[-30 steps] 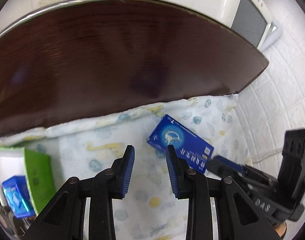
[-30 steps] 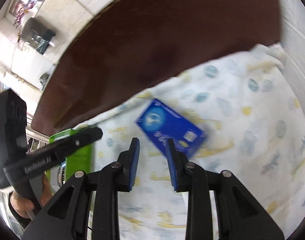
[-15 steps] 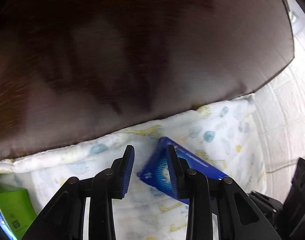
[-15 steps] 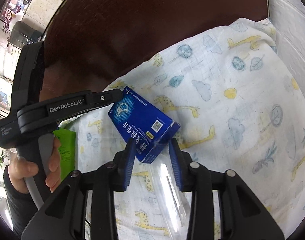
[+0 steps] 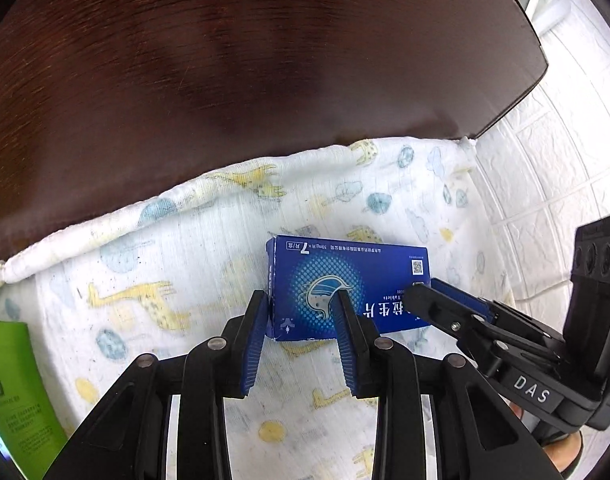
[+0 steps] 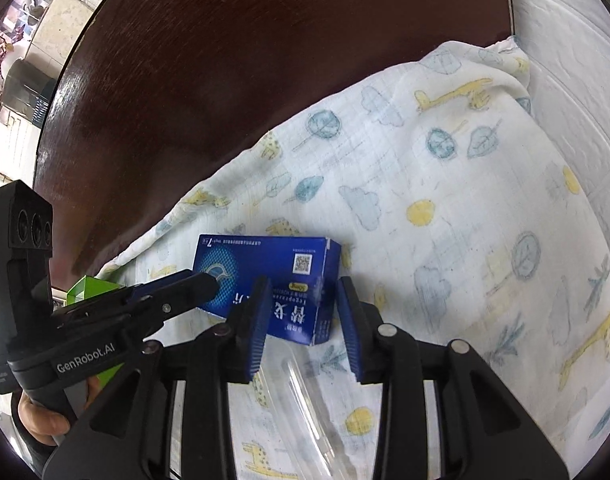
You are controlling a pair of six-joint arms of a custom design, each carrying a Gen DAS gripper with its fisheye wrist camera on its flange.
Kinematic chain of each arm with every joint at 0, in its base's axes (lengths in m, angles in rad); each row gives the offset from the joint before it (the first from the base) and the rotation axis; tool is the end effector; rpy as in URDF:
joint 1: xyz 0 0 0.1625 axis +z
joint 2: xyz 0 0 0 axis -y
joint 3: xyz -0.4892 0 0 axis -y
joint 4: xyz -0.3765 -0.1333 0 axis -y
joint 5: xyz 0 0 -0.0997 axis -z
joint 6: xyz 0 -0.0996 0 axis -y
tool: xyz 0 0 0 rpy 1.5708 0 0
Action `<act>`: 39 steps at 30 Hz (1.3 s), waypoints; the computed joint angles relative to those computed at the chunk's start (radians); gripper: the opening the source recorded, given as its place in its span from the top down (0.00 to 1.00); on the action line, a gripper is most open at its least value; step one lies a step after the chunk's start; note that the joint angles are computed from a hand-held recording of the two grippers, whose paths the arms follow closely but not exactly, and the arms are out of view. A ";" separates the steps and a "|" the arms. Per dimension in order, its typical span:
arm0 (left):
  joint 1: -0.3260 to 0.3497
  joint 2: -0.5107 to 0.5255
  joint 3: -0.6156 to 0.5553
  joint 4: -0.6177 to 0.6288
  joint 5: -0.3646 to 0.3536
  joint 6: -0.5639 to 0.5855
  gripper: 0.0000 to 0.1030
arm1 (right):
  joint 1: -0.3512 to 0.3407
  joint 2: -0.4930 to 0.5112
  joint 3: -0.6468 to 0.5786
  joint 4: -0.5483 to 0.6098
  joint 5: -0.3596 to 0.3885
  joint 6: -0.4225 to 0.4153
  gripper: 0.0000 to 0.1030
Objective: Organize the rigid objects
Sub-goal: 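Reach both grippers to the blue medicine box and grasp it, then carry the blue medicine box into the green box and lower it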
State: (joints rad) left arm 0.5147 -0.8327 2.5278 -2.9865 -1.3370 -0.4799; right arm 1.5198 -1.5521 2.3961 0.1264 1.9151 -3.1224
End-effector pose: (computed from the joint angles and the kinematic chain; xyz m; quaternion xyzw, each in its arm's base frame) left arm -0.2291 -0.3092 0.0302 0.2950 0.9384 0.0192 0.1791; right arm 0.0878 -0.2348 0.2366 -0.0836 -0.9388 0.2887 0.1683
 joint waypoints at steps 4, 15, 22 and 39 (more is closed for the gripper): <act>0.003 0.007 0.005 -0.022 -0.008 -0.004 0.69 | 0.033 0.002 -0.003 0.014 0.034 0.010 0.67; -0.113 -0.090 0.083 -0.056 0.067 -0.044 0.61 | 0.176 -0.019 -0.020 0.058 0.091 0.041 0.68; -0.175 -0.316 0.122 0.061 0.134 -0.087 0.61 | 0.435 0.065 -0.082 0.074 0.188 0.171 0.67; -0.187 -1.093 0.124 0.727 0.337 -0.187 0.61 | 0.826 0.487 -0.340 0.138 0.229 0.335 0.66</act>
State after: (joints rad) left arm 0.3274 -1.9258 2.6519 -2.2591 -1.0000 -0.6666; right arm 2.3459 -1.0648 2.0561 0.2648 2.1441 -2.7875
